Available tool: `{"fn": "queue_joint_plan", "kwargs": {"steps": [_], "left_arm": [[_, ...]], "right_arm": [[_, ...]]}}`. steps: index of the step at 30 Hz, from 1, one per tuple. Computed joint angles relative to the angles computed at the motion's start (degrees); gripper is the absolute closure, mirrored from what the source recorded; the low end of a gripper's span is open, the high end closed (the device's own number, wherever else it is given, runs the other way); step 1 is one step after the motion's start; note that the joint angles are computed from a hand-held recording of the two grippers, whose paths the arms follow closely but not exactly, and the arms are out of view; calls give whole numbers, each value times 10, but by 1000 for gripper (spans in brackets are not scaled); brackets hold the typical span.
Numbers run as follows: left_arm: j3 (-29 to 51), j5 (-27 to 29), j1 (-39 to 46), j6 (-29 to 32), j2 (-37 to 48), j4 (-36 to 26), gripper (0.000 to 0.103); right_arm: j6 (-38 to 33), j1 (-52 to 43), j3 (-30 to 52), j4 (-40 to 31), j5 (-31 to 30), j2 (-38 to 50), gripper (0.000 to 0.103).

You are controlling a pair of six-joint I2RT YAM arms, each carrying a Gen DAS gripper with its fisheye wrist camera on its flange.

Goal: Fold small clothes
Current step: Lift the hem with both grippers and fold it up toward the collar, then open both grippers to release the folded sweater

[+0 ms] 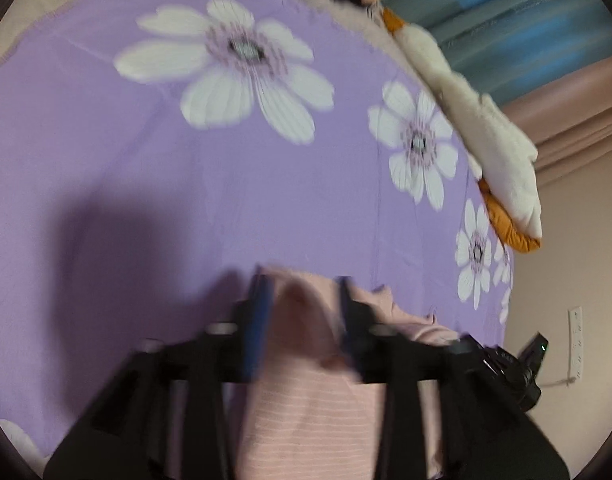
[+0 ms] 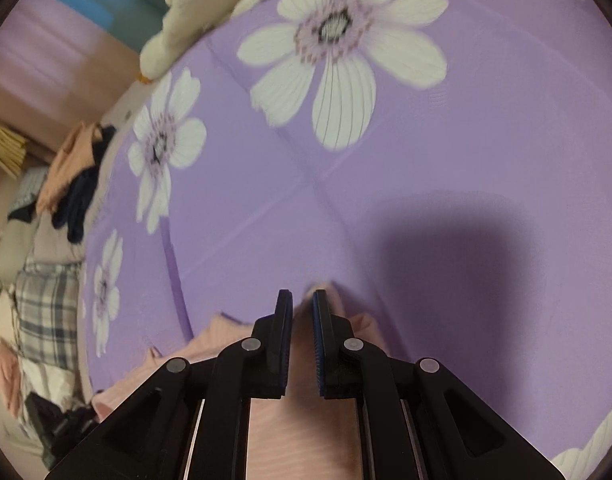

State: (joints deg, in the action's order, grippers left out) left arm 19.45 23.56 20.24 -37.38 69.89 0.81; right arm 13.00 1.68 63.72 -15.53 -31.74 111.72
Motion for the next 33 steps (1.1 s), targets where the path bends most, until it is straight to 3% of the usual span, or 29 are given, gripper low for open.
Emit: {"fn": "queue_joint_plan", "kwargs": {"steps": [2,4,6,9,14,15,16,17,18,22,27,30,33], "left_arm": [[-7,-7,12,12,-37,-18,45],[-11,13,33,37,-68,-47,43],[-14,20,35,48,-86,-71,39],[-24,-1,-1,53,-101,-87,38],[-39,-40,-76,35,-59,-60,40],[-42,-47,-85,31,-56,-58,42],[-47,-53,-95,26,-57,-57,55],[-52,-56,-104,21,-57,-53,65],[-56,-55,-111,20,-55,-49,80],[-71,-115,-147,2,-120,-86,96],[-78,-151,-187,-6,-222,-176,97],[-89,-189,-219,-18,-224,-178,97],[-96,-192,-218,-23,-204,-165,96]], "right_arm": [[-7,-16,-16,8,16,-26,92],[-18,-31,-23,9,7,-38,73],[-36,-44,-27,1,-3,-45,61],[-69,-43,-26,-20,-4,-41,61],[-85,9,-21,-24,23,-20,61],[-90,15,-24,-24,30,-23,65],[-95,26,-30,-16,48,-26,82],[-102,36,-34,-13,66,-31,92],[-105,41,-37,-11,74,-36,96],[-94,36,-71,23,68,-90,96],[-81,26,-108,72,84,-159,96],[-86,26,-89,72,76,-123,96],[-83,41,-65,71,118,-56,96]]}}
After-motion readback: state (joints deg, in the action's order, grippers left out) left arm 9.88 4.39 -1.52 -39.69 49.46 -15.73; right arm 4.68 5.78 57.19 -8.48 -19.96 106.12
